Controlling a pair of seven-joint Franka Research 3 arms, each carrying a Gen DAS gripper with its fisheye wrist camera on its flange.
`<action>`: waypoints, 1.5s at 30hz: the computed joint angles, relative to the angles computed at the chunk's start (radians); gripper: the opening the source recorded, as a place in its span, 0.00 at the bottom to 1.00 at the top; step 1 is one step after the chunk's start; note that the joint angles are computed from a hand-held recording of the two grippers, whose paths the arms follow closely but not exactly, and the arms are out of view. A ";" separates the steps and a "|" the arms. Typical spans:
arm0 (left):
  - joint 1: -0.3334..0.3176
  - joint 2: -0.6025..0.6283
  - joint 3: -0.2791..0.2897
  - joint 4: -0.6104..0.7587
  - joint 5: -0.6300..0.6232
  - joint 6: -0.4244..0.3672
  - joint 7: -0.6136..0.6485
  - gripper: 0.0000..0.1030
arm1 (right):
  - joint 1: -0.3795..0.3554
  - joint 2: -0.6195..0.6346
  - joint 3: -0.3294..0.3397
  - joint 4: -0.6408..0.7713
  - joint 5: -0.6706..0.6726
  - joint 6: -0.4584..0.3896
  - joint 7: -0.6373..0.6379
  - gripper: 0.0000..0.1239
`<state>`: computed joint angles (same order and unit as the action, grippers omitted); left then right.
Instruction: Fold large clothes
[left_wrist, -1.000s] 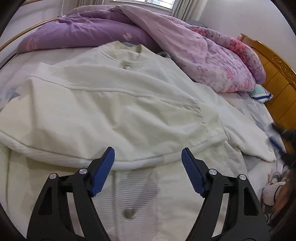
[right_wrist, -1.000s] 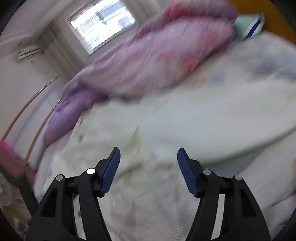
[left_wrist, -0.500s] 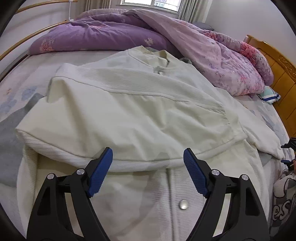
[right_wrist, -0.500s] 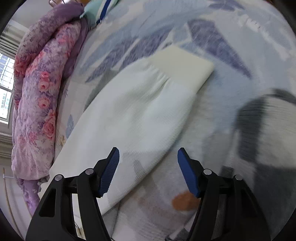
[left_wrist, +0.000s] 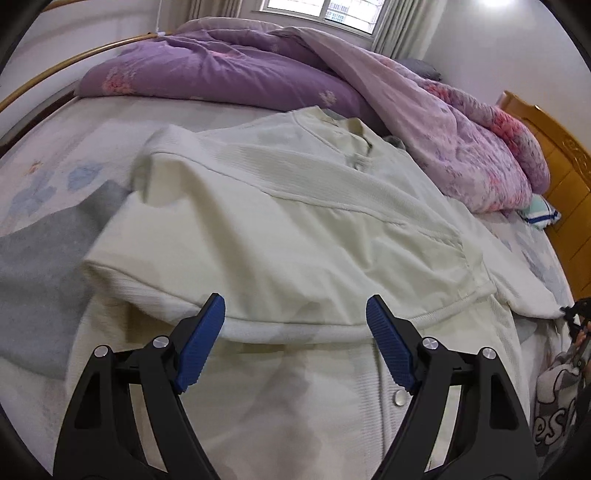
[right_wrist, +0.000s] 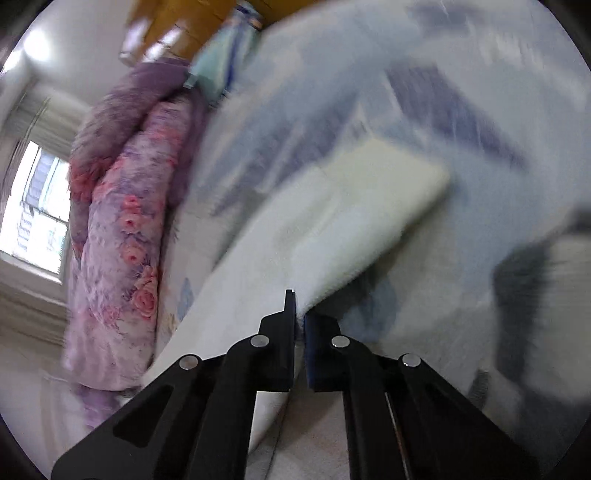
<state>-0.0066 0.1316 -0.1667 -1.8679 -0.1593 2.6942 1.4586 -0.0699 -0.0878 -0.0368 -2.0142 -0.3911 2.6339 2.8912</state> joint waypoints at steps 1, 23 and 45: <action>0.001 -0.005 0.004 -0.005 0.010 0.003 -0.004 0.77 | 0.002 0.015 0.019 0.049 -0.088 -0.043 0.003 0.03; 0.089 -0.036 0.048 0.041 -0.177 -0.063 0.080 0.77 | 0.475 0.805 0.291 1.047 0.026 -0.059 -0.782 0.03; 0.048 -0.235 0.084 -0.089 -0.200 -0.205 0.108 0.79 | 0.522 0.365 0.155 0.424 0.444 0.027 -0.852 0.37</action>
